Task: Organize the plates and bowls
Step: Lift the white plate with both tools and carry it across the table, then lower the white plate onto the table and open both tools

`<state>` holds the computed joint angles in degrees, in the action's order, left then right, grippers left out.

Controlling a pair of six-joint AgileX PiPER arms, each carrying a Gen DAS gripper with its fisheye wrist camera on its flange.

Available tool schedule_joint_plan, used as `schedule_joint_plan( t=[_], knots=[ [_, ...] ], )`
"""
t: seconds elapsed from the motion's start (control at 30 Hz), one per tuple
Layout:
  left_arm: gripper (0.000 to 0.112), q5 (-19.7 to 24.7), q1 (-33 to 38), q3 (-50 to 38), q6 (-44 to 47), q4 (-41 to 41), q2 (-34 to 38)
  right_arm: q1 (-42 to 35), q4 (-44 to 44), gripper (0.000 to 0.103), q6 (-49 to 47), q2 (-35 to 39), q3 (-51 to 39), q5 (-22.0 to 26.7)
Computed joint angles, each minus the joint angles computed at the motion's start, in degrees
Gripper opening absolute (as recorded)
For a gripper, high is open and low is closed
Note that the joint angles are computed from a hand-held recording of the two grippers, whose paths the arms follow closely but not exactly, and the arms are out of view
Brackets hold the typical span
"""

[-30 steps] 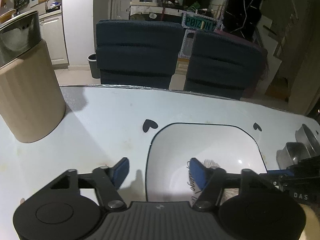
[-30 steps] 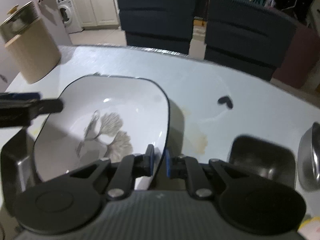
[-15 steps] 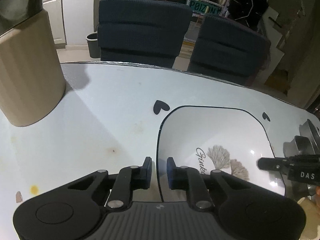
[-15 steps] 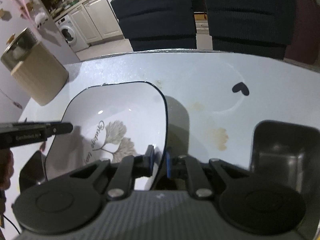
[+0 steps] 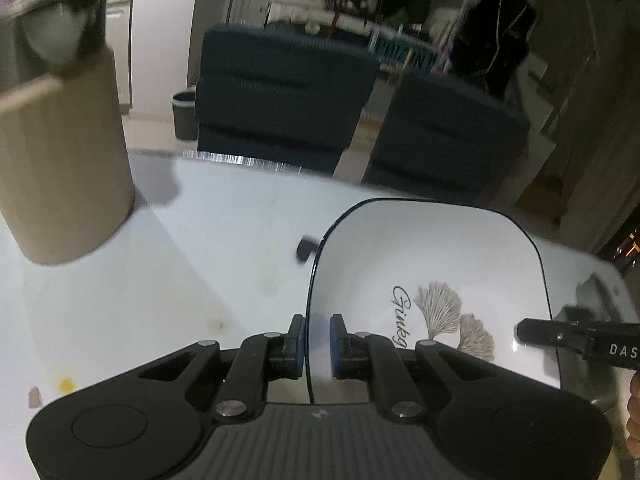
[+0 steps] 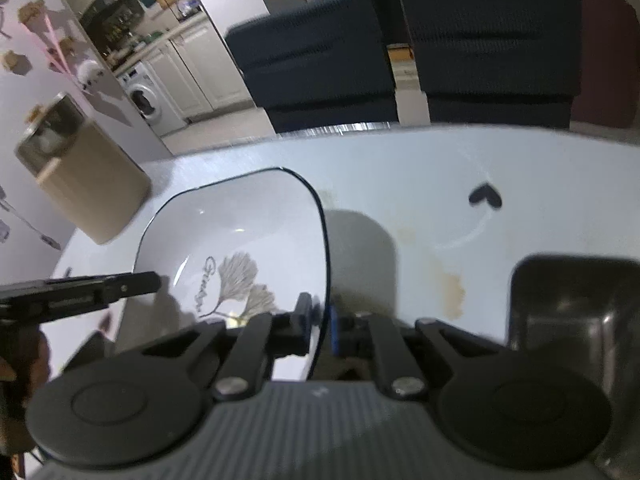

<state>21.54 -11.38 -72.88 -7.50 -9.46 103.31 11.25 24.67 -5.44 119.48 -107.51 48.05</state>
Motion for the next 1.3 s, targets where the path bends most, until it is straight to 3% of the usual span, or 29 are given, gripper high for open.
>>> schedule_joint_plan(
  t=[0.33, 0.5, 0.7, 0.93, 1.1, 1.2, 1.3],
  knots=[
    [0.013, 6.2, -8.3, 5.5, -16.2, 14.8, -18.6, -1.3, -0.3, 0.009, 1.6, -16.8, 10.9, -0.4],
    [0.013, 13.6, -17.0, 9.2, -28.7, 25.5, -30.6, -1.9, -1.1, 0.010, 4.3, -29.9, 21.5, 0.3],
    [0.013, 25.8, -31.9, 13.8, -45.4, 38.3, -43.0, -1.0, -2.8, 0.011, 9.0, -45.3, 34.0, 2.1],
    [0.013, 37.1, -49.7, 22.2, -60.9, 47.8, -52.1, 5.2, -8.4, 0.012, 18.9, -56.3, 43.3, 5.6],
    [0.013, 35.9, -51.6, 30.8, -63.9, 46.6, -57.3, 11.5, -11.8, 0.013, 27.0, -61.4, 50.8, 5.5],
    [0.013, 31.0, -46.4, 36.6, -63.1, 42.8, -59.6, 18.9, -16.9, 0.013, 36.3, -61.7, 54.8, 3.4],
    [0.013, 26.0, -38.1, 40.5, -56.4, 35.9, -60.0, 22.8, -18.7, 0.013, 39.9, -58.9, 57.6, 1.2]
  ],
)
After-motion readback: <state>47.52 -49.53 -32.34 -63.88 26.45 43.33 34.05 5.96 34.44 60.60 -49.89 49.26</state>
